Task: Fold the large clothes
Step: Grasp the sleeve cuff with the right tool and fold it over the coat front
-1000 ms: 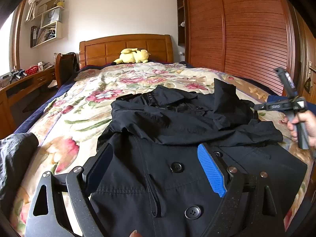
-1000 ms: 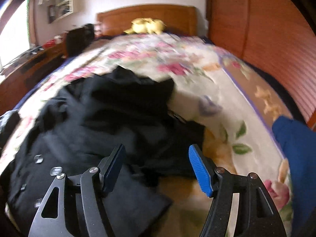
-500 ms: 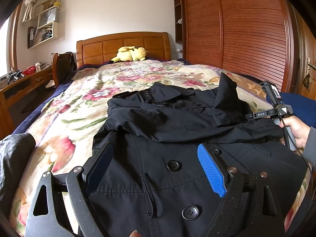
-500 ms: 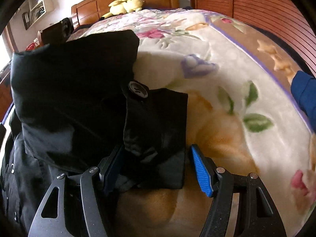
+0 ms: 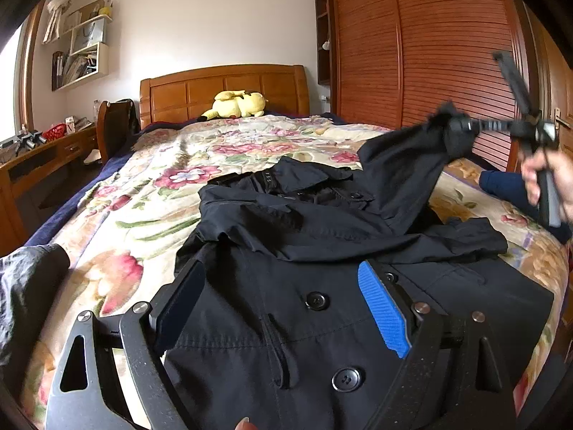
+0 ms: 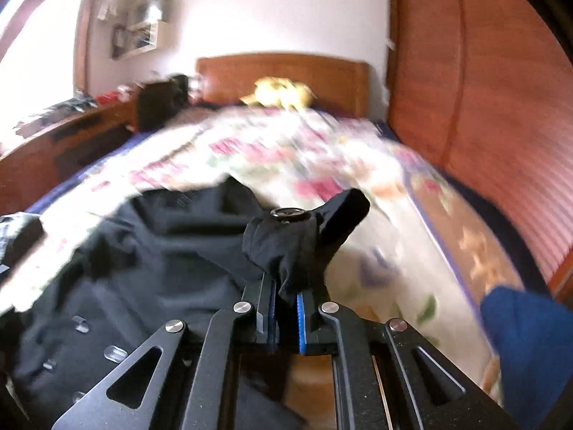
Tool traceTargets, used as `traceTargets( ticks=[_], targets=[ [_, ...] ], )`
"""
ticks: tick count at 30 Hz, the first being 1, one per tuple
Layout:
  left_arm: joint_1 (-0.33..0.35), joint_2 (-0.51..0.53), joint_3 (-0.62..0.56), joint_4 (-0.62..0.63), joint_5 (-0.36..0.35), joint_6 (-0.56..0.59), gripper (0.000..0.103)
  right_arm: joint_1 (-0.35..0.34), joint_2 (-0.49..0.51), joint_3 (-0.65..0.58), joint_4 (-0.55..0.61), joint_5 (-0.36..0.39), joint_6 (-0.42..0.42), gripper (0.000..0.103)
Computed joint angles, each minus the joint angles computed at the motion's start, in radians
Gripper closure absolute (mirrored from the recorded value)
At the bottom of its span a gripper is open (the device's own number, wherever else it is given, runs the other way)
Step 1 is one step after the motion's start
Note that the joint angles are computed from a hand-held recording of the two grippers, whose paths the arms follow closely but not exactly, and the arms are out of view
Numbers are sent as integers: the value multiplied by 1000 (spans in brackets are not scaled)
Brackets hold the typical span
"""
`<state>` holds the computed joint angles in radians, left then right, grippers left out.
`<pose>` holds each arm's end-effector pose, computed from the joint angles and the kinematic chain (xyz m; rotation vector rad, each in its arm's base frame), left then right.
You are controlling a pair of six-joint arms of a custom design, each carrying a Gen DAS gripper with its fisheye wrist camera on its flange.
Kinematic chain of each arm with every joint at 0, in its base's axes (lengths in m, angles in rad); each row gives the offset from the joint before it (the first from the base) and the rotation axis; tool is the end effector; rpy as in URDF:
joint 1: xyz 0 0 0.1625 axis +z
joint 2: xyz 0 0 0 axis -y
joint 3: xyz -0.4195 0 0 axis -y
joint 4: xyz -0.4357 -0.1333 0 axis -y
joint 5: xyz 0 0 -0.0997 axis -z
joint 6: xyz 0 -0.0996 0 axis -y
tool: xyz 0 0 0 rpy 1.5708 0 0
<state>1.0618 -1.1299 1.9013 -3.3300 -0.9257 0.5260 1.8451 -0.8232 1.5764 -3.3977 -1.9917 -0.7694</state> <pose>-0.1299 -0.6292 0.2776 0.7564 2.1421 -1.1974 0.2870 -0.6781 0.2164 0.8676 -2.0787 1.1724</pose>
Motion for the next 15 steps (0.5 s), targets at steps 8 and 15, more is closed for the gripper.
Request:
traceTargets(
  ticks=[8, 15],
  targets=[
    [1, -70, 54, -18, 10, -6, 15, 107, 50, -2, 64, 87, -36, 95],
    [0, -116, 83, -35, 32, -14, 15, 140, 65, -8, 241, 118, 9, 91]
  ],
)
